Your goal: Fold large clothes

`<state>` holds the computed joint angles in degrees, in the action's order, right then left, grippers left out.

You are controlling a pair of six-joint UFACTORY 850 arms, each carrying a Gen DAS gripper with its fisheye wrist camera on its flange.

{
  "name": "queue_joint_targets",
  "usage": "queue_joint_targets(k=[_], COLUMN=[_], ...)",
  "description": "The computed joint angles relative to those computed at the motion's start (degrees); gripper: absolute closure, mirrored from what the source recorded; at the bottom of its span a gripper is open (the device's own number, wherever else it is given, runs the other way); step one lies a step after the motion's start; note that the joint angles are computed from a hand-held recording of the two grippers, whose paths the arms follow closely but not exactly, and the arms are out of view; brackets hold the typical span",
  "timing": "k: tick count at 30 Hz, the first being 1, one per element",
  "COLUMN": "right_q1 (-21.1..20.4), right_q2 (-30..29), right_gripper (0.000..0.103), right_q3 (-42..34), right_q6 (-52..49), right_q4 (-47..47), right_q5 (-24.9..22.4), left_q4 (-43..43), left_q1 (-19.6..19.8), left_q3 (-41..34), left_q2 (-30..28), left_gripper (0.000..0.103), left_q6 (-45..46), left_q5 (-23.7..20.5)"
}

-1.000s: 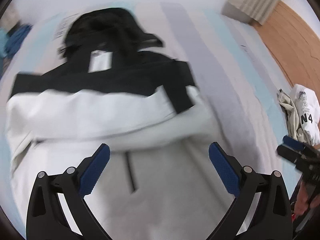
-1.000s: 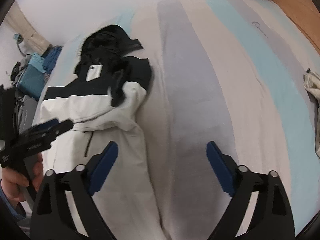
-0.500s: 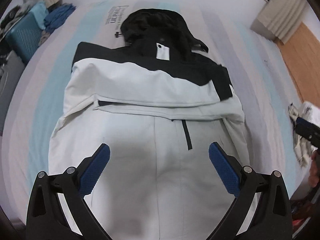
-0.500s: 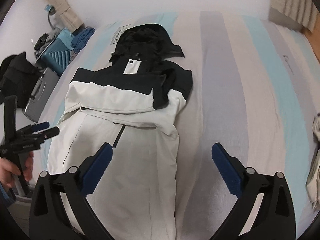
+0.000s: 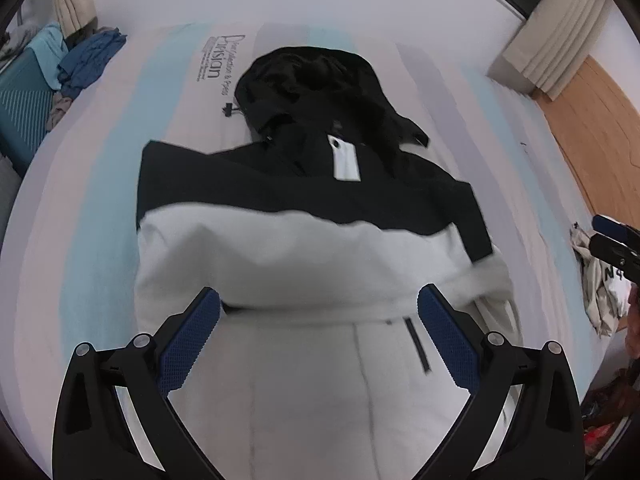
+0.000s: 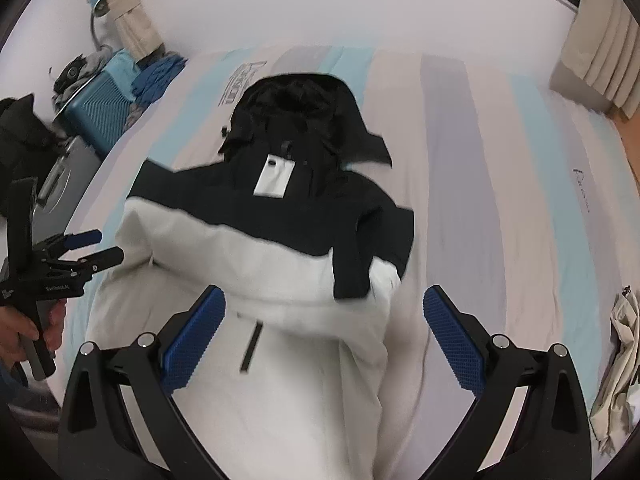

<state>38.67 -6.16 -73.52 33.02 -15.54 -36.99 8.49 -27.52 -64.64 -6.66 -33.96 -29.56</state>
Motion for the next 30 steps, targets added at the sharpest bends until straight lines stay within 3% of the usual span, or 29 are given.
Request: queue_joint_targets(k=[7, 15, 25, 30], right_q1=[-0.1, -4.0, -7.4, -8.5], right_q2=[-5.4, -15.3, -28.6, -36.3], right_gripper=[0.008, 0.008, 0.008, 0.012], right_q3=[-3.3, -11.2, -27.0, -37.2], right_q6=[5.2, -5.0, -17.7, -23.6], right_q4=[-4.5, 0.1, 9.1, 12.5], right_q5=[3.2, 9.9, 8.7, 4.6], left_q4=[-2.1, -5.0, -9.2, -11.1], left_q1=[3.5, 6.9, 10.4, 11.9], left_q3=[-1.5, -7.9, -20.4, -27.9], left_q2=[-3.4, -10.4, -21.3, -27.2], left_gripper=[0.006, 0.006, 0.006, 0.006], left_q6=[4.6, 13.1, 19.8, 24.6], left_q5=[1.8, 2.6, 1.8, 0.6])
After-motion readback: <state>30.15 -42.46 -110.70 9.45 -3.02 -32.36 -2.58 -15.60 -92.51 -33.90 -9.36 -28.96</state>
